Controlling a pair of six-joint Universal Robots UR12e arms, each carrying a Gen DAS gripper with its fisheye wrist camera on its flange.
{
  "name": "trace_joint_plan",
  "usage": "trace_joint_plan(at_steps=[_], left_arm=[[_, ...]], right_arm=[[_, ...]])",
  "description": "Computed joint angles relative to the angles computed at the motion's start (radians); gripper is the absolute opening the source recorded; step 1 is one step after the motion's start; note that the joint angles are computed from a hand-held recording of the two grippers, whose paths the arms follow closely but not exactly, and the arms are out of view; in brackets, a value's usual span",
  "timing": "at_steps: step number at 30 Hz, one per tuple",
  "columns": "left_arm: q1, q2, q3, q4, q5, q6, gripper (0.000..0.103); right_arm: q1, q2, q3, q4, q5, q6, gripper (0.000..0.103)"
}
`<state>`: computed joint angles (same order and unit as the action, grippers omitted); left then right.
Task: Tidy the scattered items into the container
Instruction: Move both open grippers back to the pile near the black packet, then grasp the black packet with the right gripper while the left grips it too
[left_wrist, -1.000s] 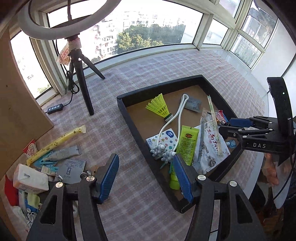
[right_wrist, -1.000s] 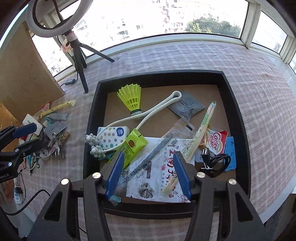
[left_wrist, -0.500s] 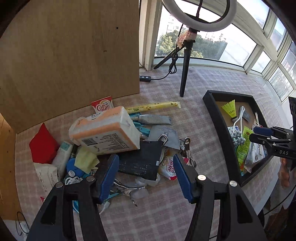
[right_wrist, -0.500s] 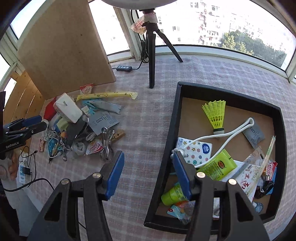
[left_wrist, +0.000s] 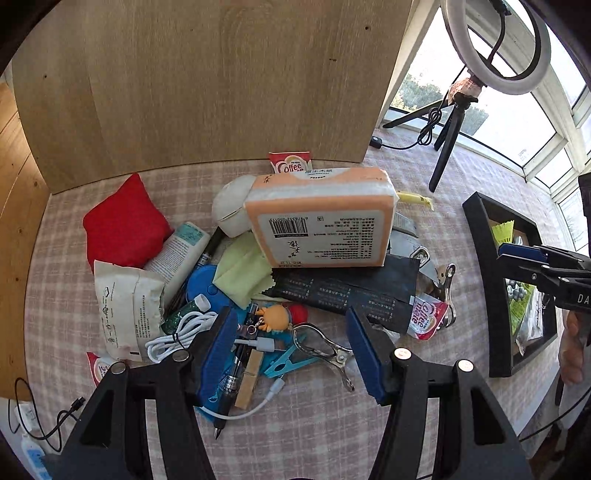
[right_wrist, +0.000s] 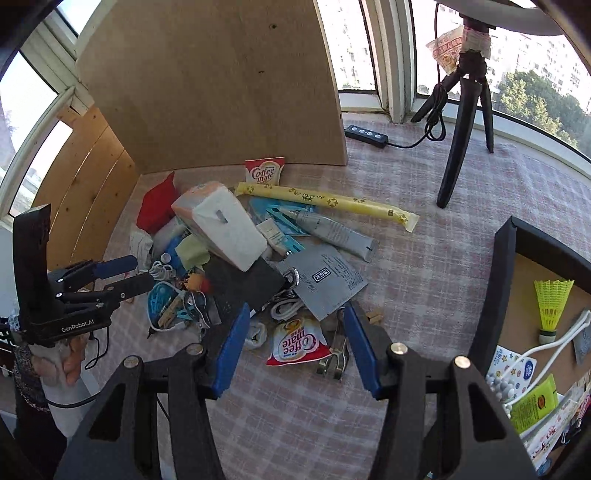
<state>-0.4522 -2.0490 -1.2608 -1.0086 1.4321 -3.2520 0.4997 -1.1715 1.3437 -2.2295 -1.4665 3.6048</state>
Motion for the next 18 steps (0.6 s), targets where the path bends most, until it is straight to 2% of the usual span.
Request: trace_joint_plan(at_steps=[4,8,11,18], left_arm=[[0.002,-0.008,-0.004,0.002,-0.053,-0.027,0.056],[0.001,-0.02,-0.001,-0.005,-0.116,-0.057,0.056],[-0.002,-0.03,0.003,-0.008,-0.137,-0.081,0.055],[0.0,-0.053,0.015,-0.02,-0.192,-0.144,0.055]], right_arm=[[0.008,0.057,-0.078,0.076,0.031,-0.083,0.036],[0.01,0.106,-0.141,0.143,0.069,-0.146,0.033],[0.01,0.137,-0.177,0.183,0.084,-0.178,0.03],[0.008,0.186,-0.234,0.234,0.085,-0.225,0.028]])
